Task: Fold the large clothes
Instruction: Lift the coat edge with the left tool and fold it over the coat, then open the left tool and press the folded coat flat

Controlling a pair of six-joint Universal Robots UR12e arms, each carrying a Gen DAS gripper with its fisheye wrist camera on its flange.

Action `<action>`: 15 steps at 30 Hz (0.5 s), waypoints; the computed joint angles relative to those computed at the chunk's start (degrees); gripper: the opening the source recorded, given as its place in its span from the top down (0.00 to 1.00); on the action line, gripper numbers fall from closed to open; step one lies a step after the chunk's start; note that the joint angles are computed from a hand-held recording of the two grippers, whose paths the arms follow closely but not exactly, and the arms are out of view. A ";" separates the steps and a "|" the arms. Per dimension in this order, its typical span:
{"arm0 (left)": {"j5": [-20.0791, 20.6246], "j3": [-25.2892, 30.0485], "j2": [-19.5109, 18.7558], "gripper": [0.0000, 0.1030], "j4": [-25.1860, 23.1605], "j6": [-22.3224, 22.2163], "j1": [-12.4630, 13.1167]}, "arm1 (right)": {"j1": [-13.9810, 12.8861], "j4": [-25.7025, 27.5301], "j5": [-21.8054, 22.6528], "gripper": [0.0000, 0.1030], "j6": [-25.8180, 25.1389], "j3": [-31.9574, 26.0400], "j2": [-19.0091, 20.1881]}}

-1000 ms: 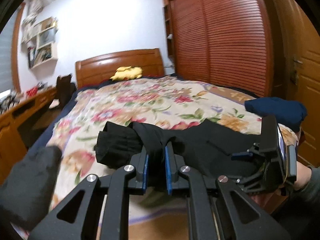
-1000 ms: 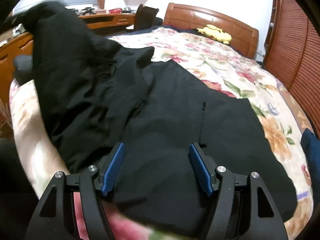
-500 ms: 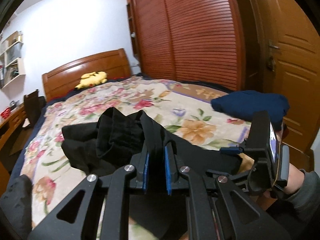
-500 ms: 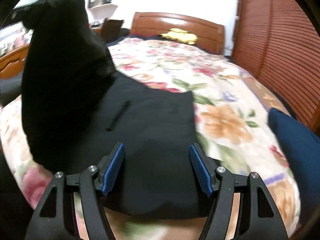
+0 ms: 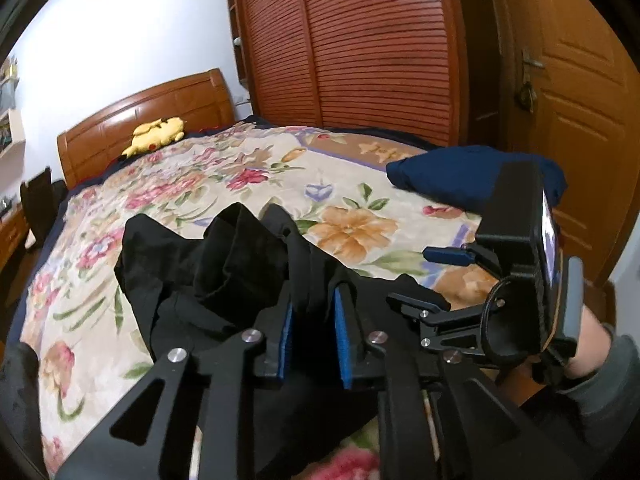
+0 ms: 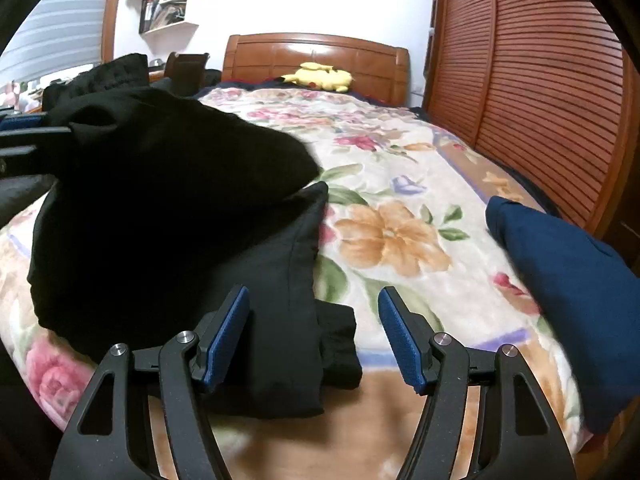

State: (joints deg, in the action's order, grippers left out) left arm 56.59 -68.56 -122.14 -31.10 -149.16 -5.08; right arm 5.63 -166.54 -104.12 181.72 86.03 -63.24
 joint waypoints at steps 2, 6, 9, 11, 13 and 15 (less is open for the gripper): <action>-3.08 0.50 -0.05 0.68 -1.46 -0.74 0.74 | -0.12 -0.35 0.43 0.34 0.04 0.12 -0.05; -4.94 -0.96 1.24 0.59 0.60 -2.24 1.68 | -0.23 -1.00 1.28 0.34 -0.01 0.14 -0.17; -4.17 -2.16 1.85 0.55 2.98 -2.68 2.18 | -0.12 -1.73 1.52 0.34 -0.04 0.23 -0.38; -3.88 -3.03 2.15 0.53 4.38 -3.49 2.73 | -0.12 -2.48 1.56 0.34 0.04 0.57 -0.75; -3.52 -3.29 2.01 0.50 5.11 -4.31 3.17 | -0.25 -3.21 1.88 0.34 0.47 0.84 -1.06; -3.09 -3.56 1.79 0.49 5.63 -5.20 3.66 | -0.41 -3.89 2.37 0.33 0.91 1.03 -1.34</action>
State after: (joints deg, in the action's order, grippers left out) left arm 53.50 -72.12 -120.35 -25.47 -154.36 -1.42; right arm 5.22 -170.43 -101.75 182.63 87.06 -64.59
